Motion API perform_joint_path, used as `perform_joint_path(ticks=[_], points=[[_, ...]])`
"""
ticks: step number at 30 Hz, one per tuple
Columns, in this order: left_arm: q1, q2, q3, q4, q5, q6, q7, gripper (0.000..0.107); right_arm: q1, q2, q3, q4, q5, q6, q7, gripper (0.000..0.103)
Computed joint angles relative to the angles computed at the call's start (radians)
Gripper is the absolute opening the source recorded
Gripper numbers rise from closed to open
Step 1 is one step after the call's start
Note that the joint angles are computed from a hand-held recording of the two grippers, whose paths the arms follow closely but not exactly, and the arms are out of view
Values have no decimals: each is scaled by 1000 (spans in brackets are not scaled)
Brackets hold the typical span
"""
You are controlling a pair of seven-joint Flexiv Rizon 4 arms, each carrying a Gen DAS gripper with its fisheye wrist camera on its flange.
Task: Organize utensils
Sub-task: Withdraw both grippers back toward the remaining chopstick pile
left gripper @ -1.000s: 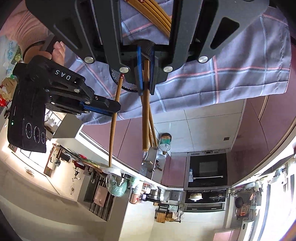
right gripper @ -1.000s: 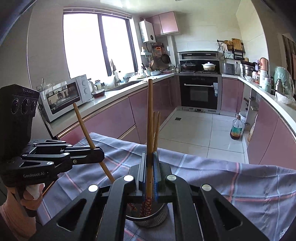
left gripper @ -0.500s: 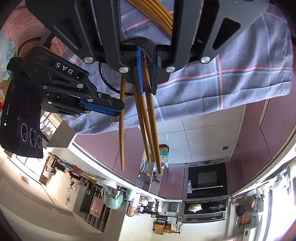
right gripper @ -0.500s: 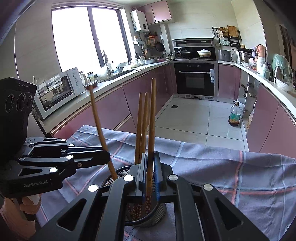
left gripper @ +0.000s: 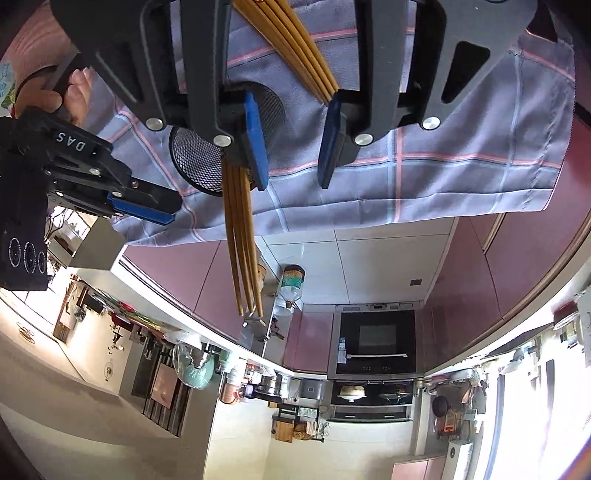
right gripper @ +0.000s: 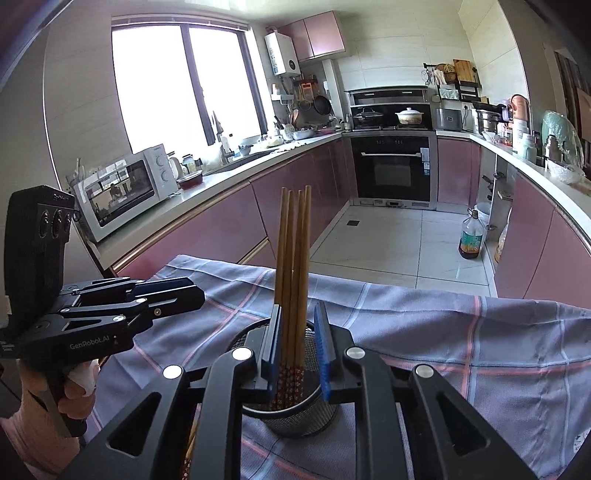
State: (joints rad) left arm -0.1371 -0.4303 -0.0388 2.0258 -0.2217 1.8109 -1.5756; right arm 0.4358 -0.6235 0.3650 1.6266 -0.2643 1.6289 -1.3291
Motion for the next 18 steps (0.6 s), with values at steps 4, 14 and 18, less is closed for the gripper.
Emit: perform_joint_path(ticks=[4,14,18], points=[[-97,21,107,68,-38,49,-19,34,-29,34,44,80,-9,79,-39,20],[-65,16,68,213,-68,80,-43,36,-54,19,143,173,-73,-26,-97,23],[-27,0,35,246,-41,90,-72,36,-54,-13,177,147,-17,-107,-125,23]])
